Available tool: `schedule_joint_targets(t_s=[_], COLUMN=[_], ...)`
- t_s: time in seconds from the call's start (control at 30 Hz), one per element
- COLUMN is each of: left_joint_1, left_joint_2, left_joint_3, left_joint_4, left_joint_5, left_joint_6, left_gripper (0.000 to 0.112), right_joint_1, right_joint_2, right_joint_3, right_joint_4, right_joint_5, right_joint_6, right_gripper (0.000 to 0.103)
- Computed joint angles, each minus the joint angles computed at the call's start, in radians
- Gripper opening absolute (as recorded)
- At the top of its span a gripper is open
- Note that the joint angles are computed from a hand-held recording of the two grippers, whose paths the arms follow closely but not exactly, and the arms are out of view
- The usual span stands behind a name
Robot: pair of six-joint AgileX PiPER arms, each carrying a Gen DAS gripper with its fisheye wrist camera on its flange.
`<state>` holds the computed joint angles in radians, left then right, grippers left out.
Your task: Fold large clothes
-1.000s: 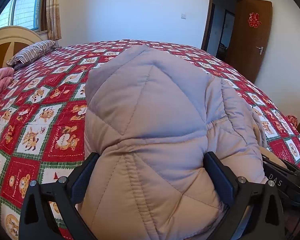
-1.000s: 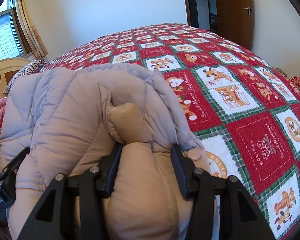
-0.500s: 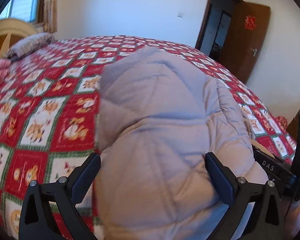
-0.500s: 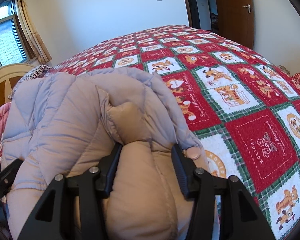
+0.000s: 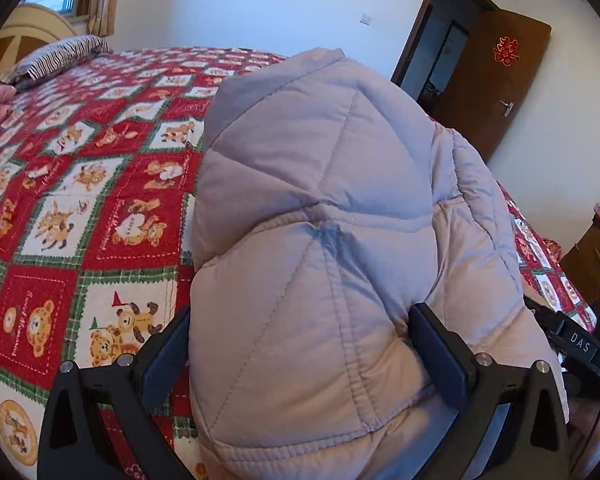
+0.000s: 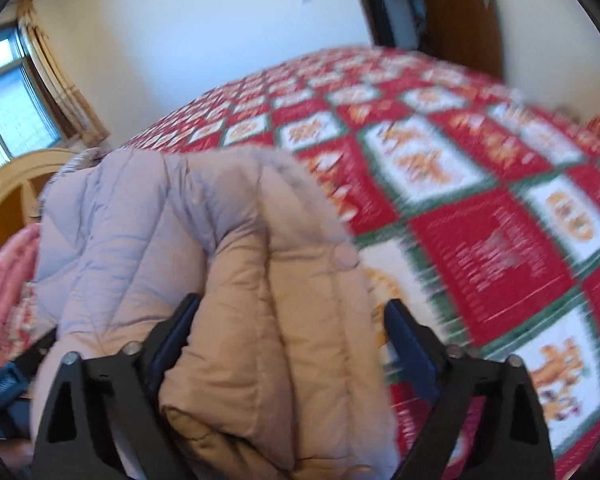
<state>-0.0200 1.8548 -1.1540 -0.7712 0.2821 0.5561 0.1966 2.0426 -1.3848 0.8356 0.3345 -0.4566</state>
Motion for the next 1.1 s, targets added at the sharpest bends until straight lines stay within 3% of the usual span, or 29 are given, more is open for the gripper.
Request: schedule_joint_targets(t_s=[0.07,0.2,0.3,0.43,0.5,0.53,0.57,0.67,0.73,0.8,0.87,0.93,1.1], left_joint_1=[0.02,0.008,-0.002,0.005,0.001,-0.004,-0.007,-0.005,-0.014,-0.047,-0.077,-0.103,-0.094], left_joint_2=[0.013,0.029,0.019,0.042,0.058,0.055,0.05,0.039,0.022,-0.032,-0.092,-0.165,-0.319], left_joint_3=[-0.012,-0.035,-0.017,-0.03,-0.05,-0.049,-0.041,-0.019,-0.011,0.033,0.077,0.119,0.191], left_joint_4=[-0.069,-0.003,-0.017,-0.115,-0.104,-0.096,-0.124,-0.239,-0.24,-0.229,-0.261,-0.257,-0.345], left_joint_5=[0.038,0.04,0.019,0.031,0.041,0.035,0.027,0.03,0.029,-0.032,-0.077,-0.102,-0.065], left_joint_6=[0.073,0.003,0.027,0.114,0.093,0.092,0.128,0.256,0.266,0.293,0.366,0.391,0.5], left_gripper=[0.102,0.102,0.103,0.103,0.103,0.103,0.102,0.1,0.09,0.062,0.047,0.041,0.036], right_joint_1=[-0.009,-0.049,-0.043,-0.072,-0.062,-0.055,-0.057,-0.073,-0.095,-0.097,-0.099,-0.111,-0.125], right_joint_2=[0.021,0.078,0.079,0.114,0.122,0.12,0.112,0.111,0.134,0.12,0.092,0.055,-0.028], right_joint_3=[-0.022,-0.062,-0.07,-0.084,-0.107,-0.109,-0.1,-0.058,-0.079,-0.062,-0.019,0.05,0.165], right_joint_4=[0.046,0.21,0.185,0.332,0.277,0.266,0.295,0.457,0.484,0.517,0.59,0.706,0.884], right_joint_5=[0.052,0.127,0.135,0.173,0.156,0.147,0.161,0.214,0.267,0.272,0.271,0.296,0.371], right_joint_6=[-0.06,-0.206,-0.175,-0.319,-0.26,-0.256,-0.292,-0.433,-0.44,-0.479,-0.549,-0.656,-0.814], right_gripper=[0.079,0.086,0.086,0.085,0.087,0.083,0.07,0.054,0.049,0.041,0.033,0.029,0.024])
